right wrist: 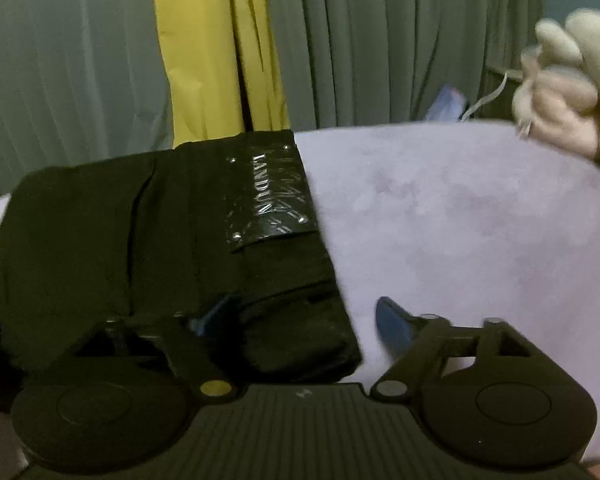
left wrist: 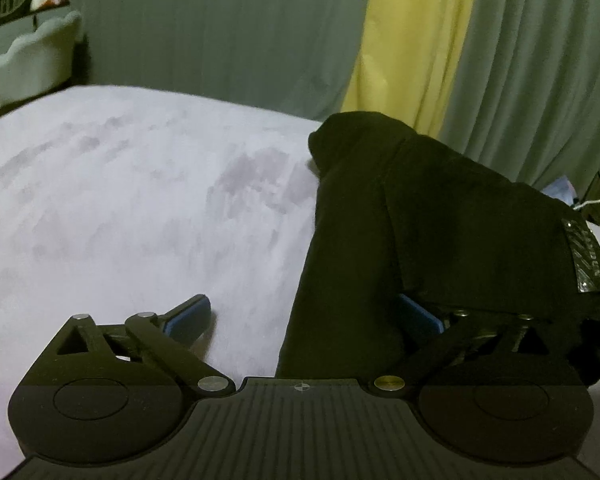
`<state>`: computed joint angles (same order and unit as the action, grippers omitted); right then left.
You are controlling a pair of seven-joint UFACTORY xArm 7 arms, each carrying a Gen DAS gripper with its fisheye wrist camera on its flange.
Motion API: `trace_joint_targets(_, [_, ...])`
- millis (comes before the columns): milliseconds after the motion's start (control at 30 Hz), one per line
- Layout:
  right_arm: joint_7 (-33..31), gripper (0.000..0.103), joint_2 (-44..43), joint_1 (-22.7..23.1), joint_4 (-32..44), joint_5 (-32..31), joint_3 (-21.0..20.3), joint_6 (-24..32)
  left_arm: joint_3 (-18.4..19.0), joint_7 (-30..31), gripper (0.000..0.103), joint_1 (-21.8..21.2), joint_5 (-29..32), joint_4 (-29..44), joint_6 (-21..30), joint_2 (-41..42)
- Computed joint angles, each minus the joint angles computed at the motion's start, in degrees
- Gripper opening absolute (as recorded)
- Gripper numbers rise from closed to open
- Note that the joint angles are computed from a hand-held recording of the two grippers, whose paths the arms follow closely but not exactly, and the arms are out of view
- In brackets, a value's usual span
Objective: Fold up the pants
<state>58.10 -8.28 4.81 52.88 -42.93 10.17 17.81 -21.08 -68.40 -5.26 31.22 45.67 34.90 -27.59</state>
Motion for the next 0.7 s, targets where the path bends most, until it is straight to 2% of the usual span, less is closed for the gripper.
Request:
trace_joint_targets(67, [-4.1,0.083,-0.5,1.1,0.3,4.8,-1.0,1.4,0.3,-0.7,0.103,-0.1,-0.5,-0.7,-0.8,-0.5])
trace_joint_targets(233, [-8.7,0.099,-4.1,1.2,-2.2,9.2,-1.3,3.7,0.7,-0.6,0.103,-1.3,-3.8,-1.6,0.3,-2.8])
trace_joint_targets(367, [-17.3,0.099,-8.9,2.9,-7.0,17.7,-2.5,4.0,-0.9,1.4,0.102,-2.0,-3.8,-1.3,3.4,-4.5])
trace_joint_targets(567, [-25.7,0.099,-15.8,4.7,-12.3,26.8,-2.0,5.6,-1.9,2.4,0.102,-4.8,-7.4,-1.2,7.8,-6.9])
trace_joint_targets(633, [-28.8,0.099,-17.6,5.8,-13.2,29.4,-1.8,6.9,-2.0,1.6,0.102,-5.7,-9.1,-1.8,8.7,-8.3])
trace_joint_targets(700, [-29.8,0.099,-19.1,5.3,-13.6,29.6,0.0,8.5,-2.2,1.8,0.102,-6.3,-10.3,-1.6,10.5,-8.9])
